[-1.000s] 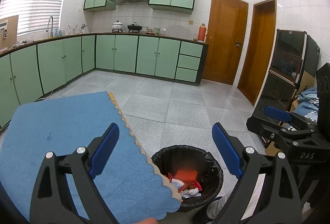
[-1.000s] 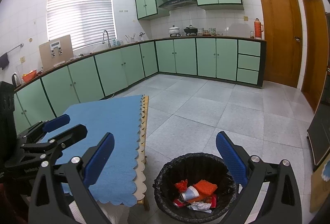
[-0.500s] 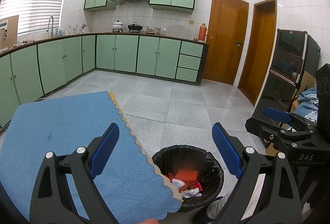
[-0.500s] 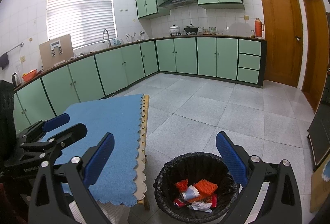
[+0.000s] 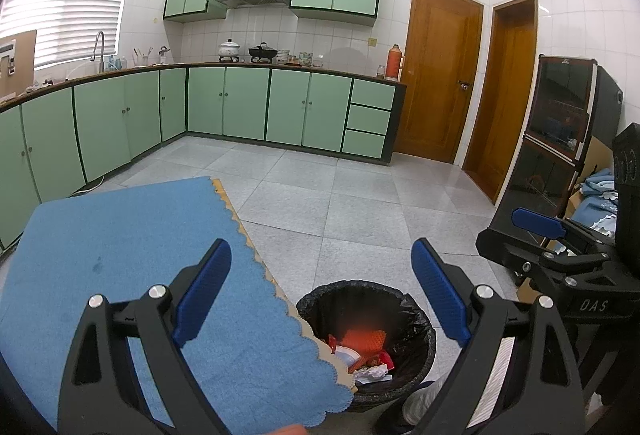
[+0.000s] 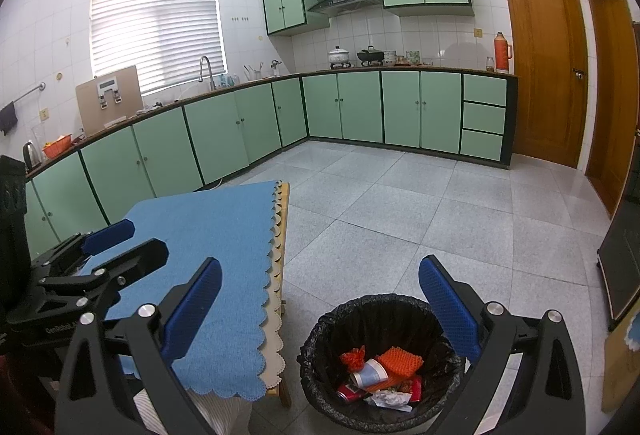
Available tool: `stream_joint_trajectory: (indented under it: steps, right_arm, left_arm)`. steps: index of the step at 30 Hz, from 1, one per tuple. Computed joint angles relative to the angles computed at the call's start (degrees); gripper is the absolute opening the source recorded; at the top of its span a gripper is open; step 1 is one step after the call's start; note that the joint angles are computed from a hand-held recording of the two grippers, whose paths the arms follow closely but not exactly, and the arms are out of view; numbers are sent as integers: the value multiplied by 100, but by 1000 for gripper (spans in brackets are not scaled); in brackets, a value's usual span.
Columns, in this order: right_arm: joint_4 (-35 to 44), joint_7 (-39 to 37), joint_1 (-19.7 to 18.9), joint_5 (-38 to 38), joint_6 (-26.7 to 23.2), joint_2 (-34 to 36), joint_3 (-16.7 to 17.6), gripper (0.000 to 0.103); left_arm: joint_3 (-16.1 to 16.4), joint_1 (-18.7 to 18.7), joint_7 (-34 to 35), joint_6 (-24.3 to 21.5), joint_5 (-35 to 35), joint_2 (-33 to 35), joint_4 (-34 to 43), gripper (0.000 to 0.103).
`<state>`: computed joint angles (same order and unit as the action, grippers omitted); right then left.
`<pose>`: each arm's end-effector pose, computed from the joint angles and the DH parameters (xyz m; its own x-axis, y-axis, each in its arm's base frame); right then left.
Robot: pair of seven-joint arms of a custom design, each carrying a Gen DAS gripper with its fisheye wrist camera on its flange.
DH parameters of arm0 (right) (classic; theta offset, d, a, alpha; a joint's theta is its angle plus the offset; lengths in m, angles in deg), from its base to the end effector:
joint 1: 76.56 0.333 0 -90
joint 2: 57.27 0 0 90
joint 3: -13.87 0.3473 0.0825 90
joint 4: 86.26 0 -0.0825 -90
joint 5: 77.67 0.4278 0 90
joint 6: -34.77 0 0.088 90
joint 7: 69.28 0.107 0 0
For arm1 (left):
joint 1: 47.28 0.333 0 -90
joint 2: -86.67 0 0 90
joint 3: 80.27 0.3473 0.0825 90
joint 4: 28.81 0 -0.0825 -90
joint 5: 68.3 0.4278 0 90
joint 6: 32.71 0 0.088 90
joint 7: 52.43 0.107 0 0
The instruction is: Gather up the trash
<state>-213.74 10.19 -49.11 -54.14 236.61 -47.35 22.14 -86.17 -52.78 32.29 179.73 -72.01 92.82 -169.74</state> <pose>0.5324 0.3185 0.4281 0.3833 -0.9138 -0.1347 -0.4692 -0.0670 -0.8806 0.5456 -0.1003 0.3906 -0.1041 -0.9861 0.1295 -0.4309 -0.0726 -0.8995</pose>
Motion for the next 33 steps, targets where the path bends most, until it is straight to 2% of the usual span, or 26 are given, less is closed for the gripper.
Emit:
stream_joint_trajectory:
  steps: [33]
  right_arm:
    - [-10, 49, 13, -2, 71, 123, 8, 97]
  left_arm:
    - [14, 12, -62, -78, 36, 8, -17, 88]
